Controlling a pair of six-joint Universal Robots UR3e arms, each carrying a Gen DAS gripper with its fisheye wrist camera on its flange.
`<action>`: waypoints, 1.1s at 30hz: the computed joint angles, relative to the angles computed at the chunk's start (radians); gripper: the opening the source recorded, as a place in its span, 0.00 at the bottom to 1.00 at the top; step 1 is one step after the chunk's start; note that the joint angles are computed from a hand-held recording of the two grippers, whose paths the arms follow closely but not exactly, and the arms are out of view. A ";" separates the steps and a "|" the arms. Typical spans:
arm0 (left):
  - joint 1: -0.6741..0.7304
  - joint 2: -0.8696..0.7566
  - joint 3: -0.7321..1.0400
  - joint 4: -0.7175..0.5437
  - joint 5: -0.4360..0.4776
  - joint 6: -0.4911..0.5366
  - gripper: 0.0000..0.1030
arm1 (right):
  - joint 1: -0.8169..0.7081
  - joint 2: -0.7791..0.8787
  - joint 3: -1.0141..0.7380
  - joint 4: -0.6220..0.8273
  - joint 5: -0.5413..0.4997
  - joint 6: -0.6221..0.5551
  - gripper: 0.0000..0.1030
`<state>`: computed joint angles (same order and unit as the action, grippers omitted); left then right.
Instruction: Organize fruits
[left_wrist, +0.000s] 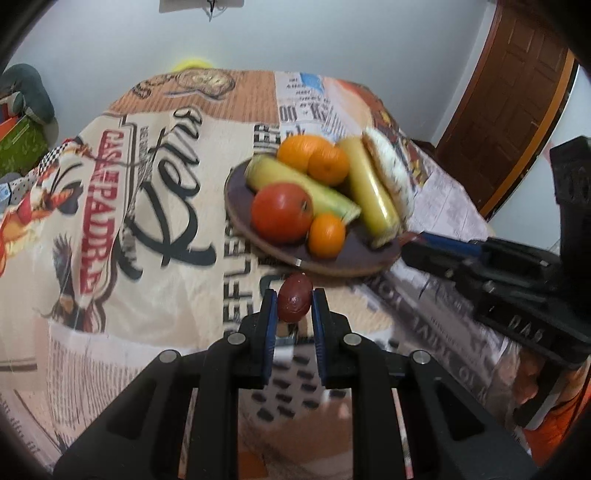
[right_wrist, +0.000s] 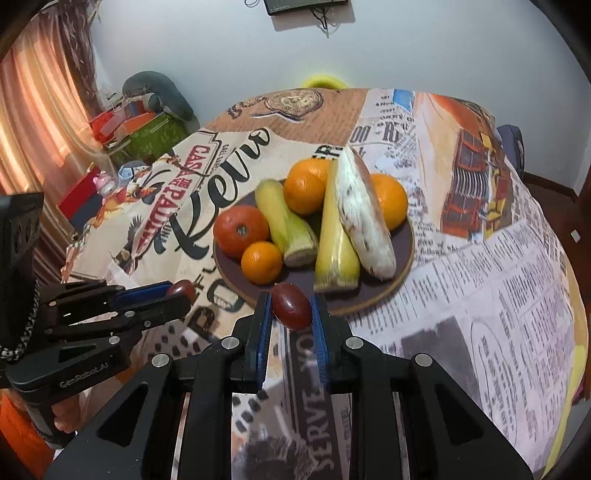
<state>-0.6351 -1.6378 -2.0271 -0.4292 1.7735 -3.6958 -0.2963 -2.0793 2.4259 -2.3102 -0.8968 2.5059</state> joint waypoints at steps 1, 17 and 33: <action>0.005 -0.008 0.011 0.005 -0.004 0.006 0.17 | 0.016 0.022 -0.005 -0.033 -0.006 0.016 0.19; 0.066 -0.125 0.078 0.074 -0.056 0.038 0.17 | 0.155 0.264 -0.043 -0.303 -0.087 0.119 0.19; -0.020 0.034 0.104 -0.063 0.062 -0.021 0.22 | -0.007 -0.085 -0.044 0.054 0.021 0.018 0.26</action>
